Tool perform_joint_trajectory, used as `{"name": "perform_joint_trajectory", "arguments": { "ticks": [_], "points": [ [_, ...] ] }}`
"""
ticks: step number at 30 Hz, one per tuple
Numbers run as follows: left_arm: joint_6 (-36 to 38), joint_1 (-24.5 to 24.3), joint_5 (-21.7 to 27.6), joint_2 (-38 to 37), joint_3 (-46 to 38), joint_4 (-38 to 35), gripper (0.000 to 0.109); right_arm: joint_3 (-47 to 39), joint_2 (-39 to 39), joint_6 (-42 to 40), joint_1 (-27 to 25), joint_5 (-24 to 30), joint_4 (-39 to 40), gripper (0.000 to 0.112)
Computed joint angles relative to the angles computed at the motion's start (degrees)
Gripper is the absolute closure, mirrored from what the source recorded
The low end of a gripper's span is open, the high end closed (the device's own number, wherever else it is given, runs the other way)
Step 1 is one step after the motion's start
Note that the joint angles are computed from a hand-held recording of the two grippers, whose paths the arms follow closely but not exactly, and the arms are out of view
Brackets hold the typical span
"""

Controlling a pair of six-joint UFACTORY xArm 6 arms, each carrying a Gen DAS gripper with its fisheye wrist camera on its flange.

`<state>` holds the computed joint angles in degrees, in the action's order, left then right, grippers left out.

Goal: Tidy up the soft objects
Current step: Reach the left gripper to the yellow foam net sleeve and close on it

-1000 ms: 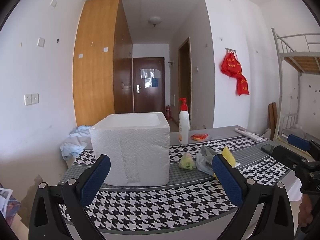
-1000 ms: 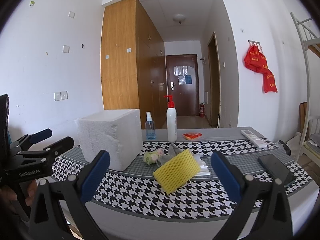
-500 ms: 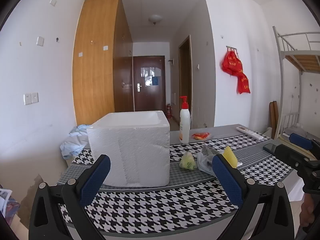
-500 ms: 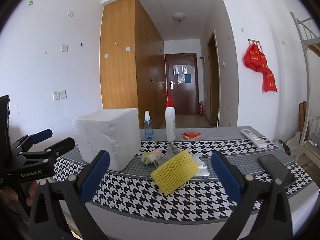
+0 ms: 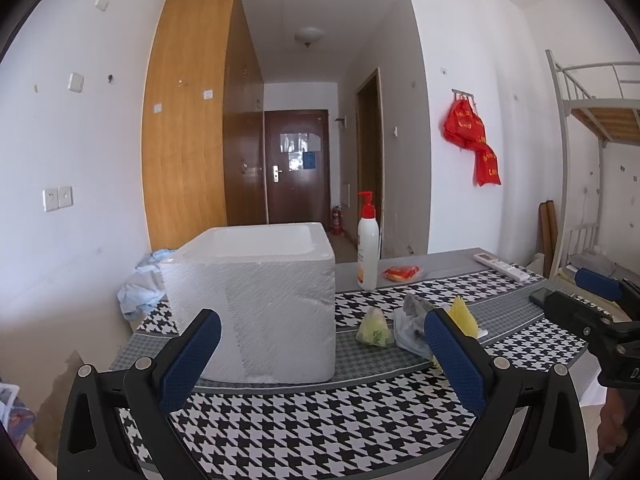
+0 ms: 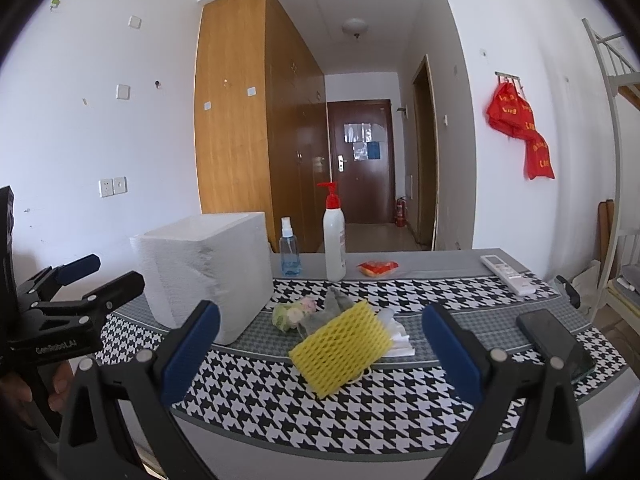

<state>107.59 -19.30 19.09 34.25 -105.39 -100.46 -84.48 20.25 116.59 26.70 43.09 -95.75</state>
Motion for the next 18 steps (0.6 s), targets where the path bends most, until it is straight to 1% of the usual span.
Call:
{"name": "perform_joint_trajectory", "arguments": {
  "ticks": [7,18],
  "points": [
    [-3.6,-0.8,1.1,1.5,-1.5,5.3,0.007,-0.2,0.5,-0.6,-1.6,-1.6,1.1,0.010],
    [-13.2,-2.2,3.7,5.5,-5.9,16.8,0.007,0.9,0.6,-0.7,-4.3,-3.7,3.0,0.010]
  ]
}}
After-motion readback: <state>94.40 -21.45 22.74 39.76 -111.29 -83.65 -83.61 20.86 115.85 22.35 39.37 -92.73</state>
